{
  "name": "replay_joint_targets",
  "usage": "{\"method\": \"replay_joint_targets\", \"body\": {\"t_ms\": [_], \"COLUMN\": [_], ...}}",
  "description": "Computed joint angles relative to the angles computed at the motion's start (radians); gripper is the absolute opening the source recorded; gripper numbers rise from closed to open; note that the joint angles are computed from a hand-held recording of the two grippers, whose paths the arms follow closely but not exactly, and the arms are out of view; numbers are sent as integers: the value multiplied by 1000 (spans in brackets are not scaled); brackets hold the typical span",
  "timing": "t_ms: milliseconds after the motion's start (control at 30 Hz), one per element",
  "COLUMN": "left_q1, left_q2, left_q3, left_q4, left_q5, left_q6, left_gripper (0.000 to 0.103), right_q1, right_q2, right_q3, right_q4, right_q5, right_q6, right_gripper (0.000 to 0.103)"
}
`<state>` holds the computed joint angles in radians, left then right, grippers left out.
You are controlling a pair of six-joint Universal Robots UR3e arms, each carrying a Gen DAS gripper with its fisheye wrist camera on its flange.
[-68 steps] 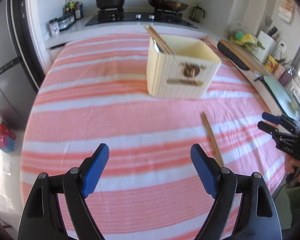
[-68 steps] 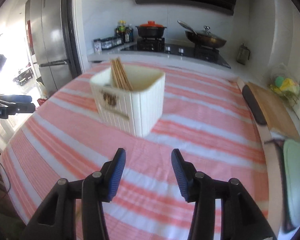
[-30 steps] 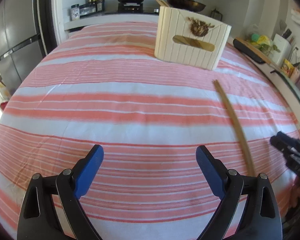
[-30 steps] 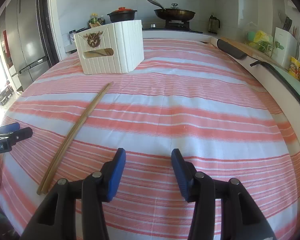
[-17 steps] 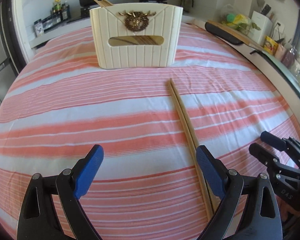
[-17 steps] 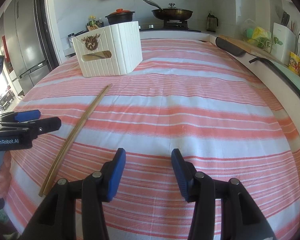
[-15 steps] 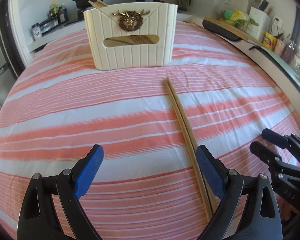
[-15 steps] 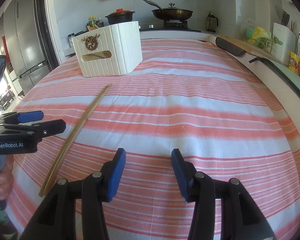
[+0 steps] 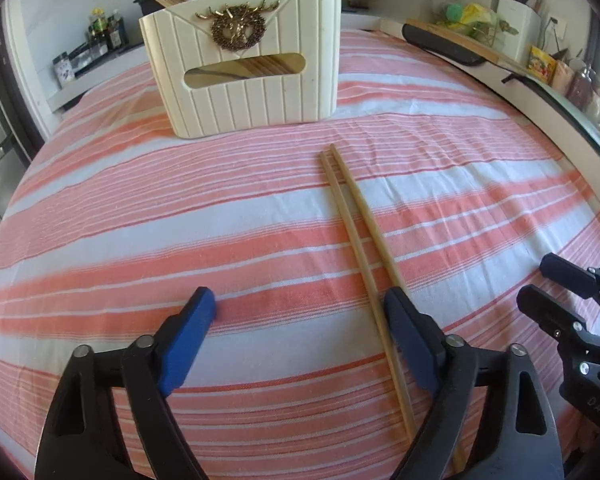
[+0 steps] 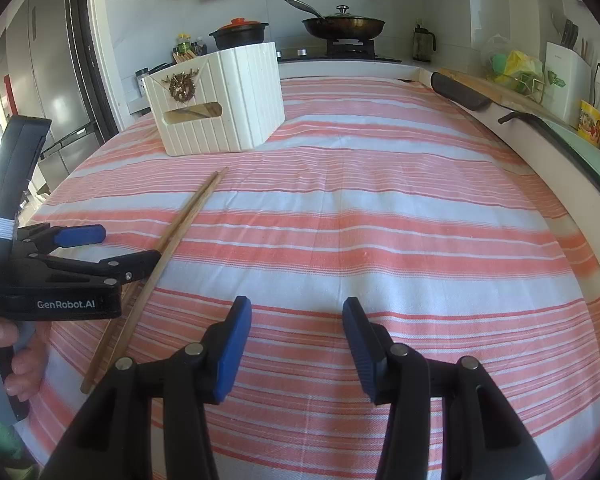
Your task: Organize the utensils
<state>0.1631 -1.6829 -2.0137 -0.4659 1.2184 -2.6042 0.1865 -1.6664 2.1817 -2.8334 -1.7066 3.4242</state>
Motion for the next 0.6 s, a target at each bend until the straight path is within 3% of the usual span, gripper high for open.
{"method": "replay_joint_targets", "body": {"t_ms": [67, 133, 167, 367, 500, 600], "left_q1": [1, 4, 13, 167, 317, 399], "left_q2": [15, 24, 24, 92, 167, 229], "left_q3": [-16, -34, -33, -70, -106, -149], "left_q4": [19, 49, 48, -42, -143, -207], "left_q5": [-3, 11, 12, -34, -86, -129], "left_q6": [10, 11, 8, 0, 78, 146], "left_gripper": [52, 16, 9, 4, 4, 4], "right_q1": [1, 0, 0, -8, -14, 29], "right_q2": [3, 2, 2, -3, -11, -1], "right_q3": [-1, 1, 1, 5, 9, -63], "right_q4": [-1, -1, -1, -2, 4, 87], "right_q5": [-3, -3, -3, 9, 19, 28], "right_q6": [2, 2, 2, 3, 2, 37], "right_gripper": [48, 48, 48, 48, 48, 50]}}
